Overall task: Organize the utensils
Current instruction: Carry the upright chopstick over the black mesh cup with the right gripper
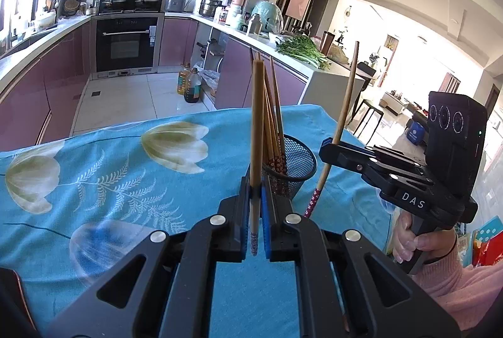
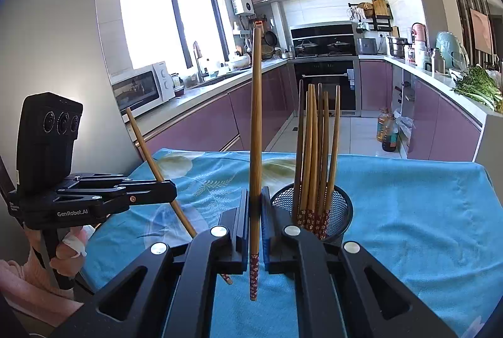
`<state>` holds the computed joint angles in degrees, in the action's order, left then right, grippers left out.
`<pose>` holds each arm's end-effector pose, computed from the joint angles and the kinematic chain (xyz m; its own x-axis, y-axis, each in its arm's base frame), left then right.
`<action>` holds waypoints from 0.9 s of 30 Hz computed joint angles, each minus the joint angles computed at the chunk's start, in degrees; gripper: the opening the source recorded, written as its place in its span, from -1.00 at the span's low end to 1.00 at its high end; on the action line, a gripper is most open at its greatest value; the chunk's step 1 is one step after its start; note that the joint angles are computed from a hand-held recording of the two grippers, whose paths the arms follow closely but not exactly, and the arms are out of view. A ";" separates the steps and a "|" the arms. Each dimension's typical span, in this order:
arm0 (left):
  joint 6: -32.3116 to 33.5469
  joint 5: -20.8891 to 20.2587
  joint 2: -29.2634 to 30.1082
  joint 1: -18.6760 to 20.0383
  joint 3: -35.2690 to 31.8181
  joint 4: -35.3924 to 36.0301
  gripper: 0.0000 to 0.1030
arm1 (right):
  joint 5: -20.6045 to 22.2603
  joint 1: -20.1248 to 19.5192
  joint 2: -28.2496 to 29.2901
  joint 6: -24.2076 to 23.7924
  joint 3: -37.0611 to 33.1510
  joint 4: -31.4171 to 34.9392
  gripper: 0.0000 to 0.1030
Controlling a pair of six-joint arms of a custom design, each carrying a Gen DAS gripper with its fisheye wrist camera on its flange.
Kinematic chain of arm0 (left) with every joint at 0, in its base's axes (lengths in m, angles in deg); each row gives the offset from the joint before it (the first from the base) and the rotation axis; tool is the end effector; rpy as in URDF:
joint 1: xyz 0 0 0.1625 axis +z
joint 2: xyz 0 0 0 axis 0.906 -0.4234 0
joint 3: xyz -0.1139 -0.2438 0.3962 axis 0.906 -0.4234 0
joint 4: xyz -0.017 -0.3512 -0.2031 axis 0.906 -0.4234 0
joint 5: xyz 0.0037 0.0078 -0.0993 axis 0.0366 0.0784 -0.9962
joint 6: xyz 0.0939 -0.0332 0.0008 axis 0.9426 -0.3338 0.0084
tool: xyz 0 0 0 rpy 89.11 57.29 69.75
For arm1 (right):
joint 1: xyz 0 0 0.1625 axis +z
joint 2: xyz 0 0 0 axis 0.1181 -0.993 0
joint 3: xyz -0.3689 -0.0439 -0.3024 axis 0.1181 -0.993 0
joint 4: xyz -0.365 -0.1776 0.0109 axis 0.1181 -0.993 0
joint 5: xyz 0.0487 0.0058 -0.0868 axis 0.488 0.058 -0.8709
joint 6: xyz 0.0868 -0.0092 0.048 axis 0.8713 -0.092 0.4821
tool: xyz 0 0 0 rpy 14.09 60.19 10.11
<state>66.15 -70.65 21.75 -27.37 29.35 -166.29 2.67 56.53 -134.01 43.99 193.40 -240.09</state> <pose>-0.3559 -0.4721 -0.0063 -0.6053 0.7569 -0.2466 0.7868 0.5218 -0.3296 0.0072 -0.3358 0.3563 -0.8390 -0.1226 0.5302 -0.5175 0.4808 -0.7078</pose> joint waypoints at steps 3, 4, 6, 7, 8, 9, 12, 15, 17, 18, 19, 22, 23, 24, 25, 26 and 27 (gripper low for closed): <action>0.33 -0.07 0.07 -0.01 -0.12 0.02 -0.85 | -0.08 0.06 0.08 0.11 0.00 -0.19 -0.89; 0.42 -0.07 0.10 -0.03 -0.20 0.06 -0.85 | 0.01 -0.06 0.06 0.08 0.06 -0.25 -0.89; 0.56 -0.14 0.09 -0.16 -0.28 0.11 -0.85 | -0.52 0.53 0.49 0.46 0.03 -0.85 -0.89; 0.62 -0.15 0.07 -0.19 -0.37 0.23 -0.85 | -0.55 0.58 0.47 0.53 0.03 -0.87 -0.89; 0.63 -0.15 0.07 -0.31 -0.47 0.34 -0.85 | -0.60 0.64 0.48 0.64 0.03 -0.92 -0.89; 0.66 -0.15 0.03 -0.37 -0.51 0.41 -0.85 | -0.66 0.69 0.48 0.70 0.02 -0.95 -0.89; 0.83 -0.33 -0.15 -0.56 -0.68 0.75 -0.85 | -0.47 0.54 0.27 0.62 -0.02 -0.64 -0.89; 1.04 -0.44 -0.20 -0.73 -1.07 1.33 -0.85 | -0.37 0.53 0.24 0.74 0.08 -0.83 -0.89; 1.19 -0.63 -0.24 -0.82 -1.35 1.77 -0.85 | -0.52 0.66 0.11 0.91 0.03 -0.77 -0.89; 1.24 -0.69 -0.25 -0.88 -1.45 1.89 -0.85 | -0.71 0.78 0.02 1.02 -0.06 -0.62 -0.89; 1.35 -0.85 -0.26 -0.86 -1.60 2.07 -0.85 | -0.88 0.91 -0.05 1.14 -0.11 -0.55 -0.89; 1.57 -1.04 -0.37 -0.98 -1.96 2.72 -0.85 | -1.26 1.24 -0.04 1.34 -0.26 -0.50 -0.89; 1.66 -1.11 -0.41 -1.01 -2.03 2.91 -0.85 | -1.32 1.31 -0.14 1.37 -0.27 -0.44 -0.89; 1.82 -1.16 -0.34 -0.93 -2.24 3.10 -0.85 | -1.19 1.23 -0.15 1.35 -0.30 -0.35 -0.89; 1.92 -1.24 -0.36 -0.93 -2.35 3.29 -0.85 | -1.09 1.15 -0.12 1.33 -0.28 -0.40 -0.89; 2.01 -1.35 -0.36 -0.91 -2.47 3.44 -0.85 | -1.31 1.44 0.23 1.52 -0.36 -0.77 -0.89; 2.07 -1.40 -0.43 -0.95 -2.55 3.60 -0.85 | -1.35 1.53 0.23 1.56 -0.36 -0.98 -0.89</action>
